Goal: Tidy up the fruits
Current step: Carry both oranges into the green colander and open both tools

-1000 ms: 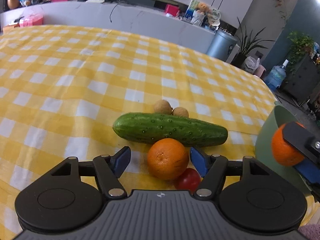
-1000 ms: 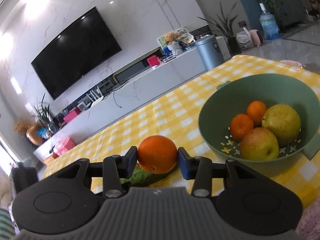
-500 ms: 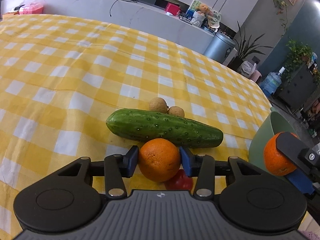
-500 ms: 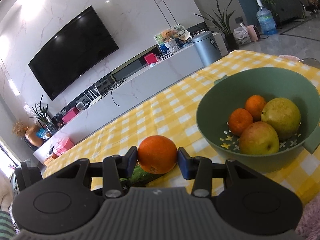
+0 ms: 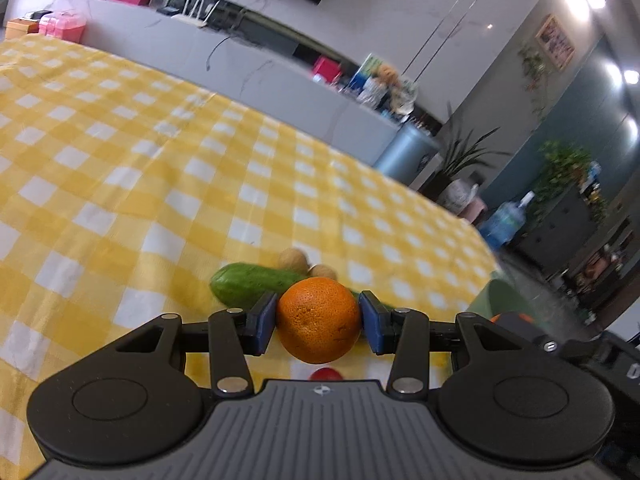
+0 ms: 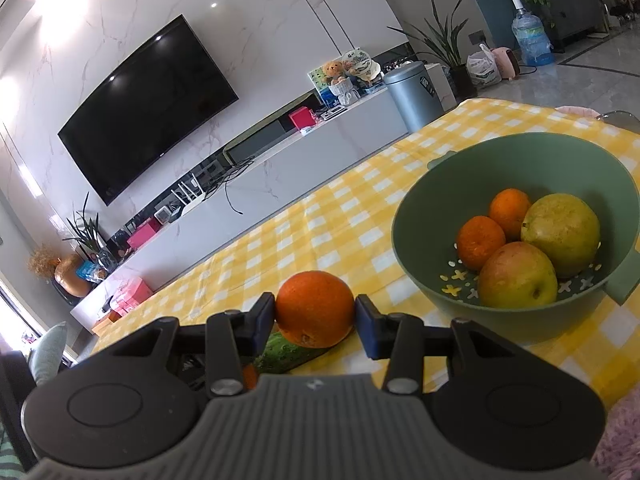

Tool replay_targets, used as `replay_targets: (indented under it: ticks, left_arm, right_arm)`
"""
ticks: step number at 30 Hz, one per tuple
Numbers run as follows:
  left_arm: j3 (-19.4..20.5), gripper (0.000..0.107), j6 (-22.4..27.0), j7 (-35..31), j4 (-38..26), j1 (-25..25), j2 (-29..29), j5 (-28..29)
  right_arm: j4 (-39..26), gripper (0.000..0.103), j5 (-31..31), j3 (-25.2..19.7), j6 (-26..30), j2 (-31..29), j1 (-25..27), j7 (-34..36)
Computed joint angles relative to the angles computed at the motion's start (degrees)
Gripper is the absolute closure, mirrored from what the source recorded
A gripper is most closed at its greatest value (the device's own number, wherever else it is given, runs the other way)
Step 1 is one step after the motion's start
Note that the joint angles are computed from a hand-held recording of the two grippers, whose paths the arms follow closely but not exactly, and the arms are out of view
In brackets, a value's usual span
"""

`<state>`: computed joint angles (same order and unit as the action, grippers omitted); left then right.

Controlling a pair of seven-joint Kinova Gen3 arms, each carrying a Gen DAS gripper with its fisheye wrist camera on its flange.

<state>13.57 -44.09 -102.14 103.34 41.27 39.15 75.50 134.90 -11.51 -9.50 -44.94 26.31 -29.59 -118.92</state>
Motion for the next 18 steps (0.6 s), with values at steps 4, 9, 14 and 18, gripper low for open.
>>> replay_targets:
  ticks: [4,9,14,18]
  left_arm:
    - [-0.8,0.057,-0.8,5.4,1.6,0.7,-0.1,-5.9]
    - [-2.0,0.057,-0.8,4.6,1.7,2.3,-0.4,-7.7]
    - [-1.8,0.057,-0.3,2.3,1.3,3.6,-1.5,-10.1]
    - [-2.2,0.057,0.0,-0.8,-0.2,5.1,-1.9,-10.9]
  right_arm:
    - [0.1,0.062,0.2,0.0,0.0,-0.2,0.5,-0.6]
    - [1.3,0.062,1.4,-0.2,-2.4,-0.9,1.9,-2.5]
    - [4.3,0.062,0.0,1.0,-8.7,-2.3,2.7,-2.3]
    - [6.1,0.062,-0.8,1.7,-11.3,-3.0,4.8,-3.2]
